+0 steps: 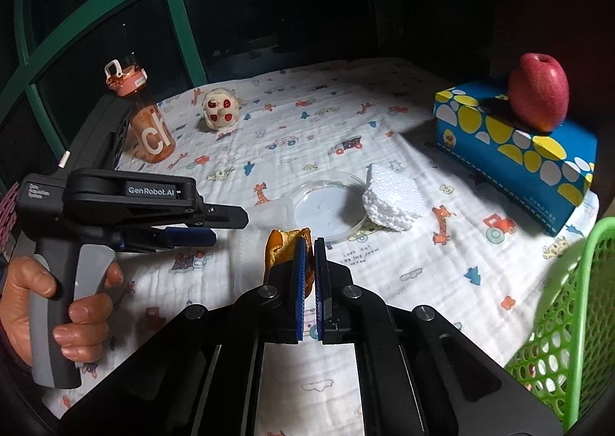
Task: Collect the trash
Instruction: 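Carry the orange piece and clear box over the wastebasket with both tools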
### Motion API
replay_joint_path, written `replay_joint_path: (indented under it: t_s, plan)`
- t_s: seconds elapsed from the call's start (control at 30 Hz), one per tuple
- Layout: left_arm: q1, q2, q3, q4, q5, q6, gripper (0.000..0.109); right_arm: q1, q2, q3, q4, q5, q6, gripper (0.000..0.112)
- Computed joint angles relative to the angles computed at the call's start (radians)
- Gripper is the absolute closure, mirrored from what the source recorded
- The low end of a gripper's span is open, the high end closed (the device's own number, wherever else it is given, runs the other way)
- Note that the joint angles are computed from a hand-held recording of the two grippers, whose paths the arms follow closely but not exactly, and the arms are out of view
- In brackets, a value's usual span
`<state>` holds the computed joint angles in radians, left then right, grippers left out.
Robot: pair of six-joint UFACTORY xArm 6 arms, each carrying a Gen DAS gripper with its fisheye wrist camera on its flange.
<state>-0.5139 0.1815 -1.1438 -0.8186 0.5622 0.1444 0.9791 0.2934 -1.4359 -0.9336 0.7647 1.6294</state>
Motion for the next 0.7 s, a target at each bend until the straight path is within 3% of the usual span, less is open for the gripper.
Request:
replay_joint_path:
  t_s: [0.23,0.5,0.7]
  plan:
    - [-0.028,0.037,-0.023,0.046,-0.030,-0.030,0.054,0.025,-0.152,0.136,-0.025,0.096,0.054,0.108]
    - [-0.056,0.047,-0.029,0.057,-0.050,-0.026,0.100,0.097,-0.360,0.314,-0.027,0.292,0.135,0.108]
    - [-0.083,0.004,-0.011,0.098,-0.070,-0.047,0.103,0.167,-0.504,0.438,0.009,0.469,0.217,0.108]
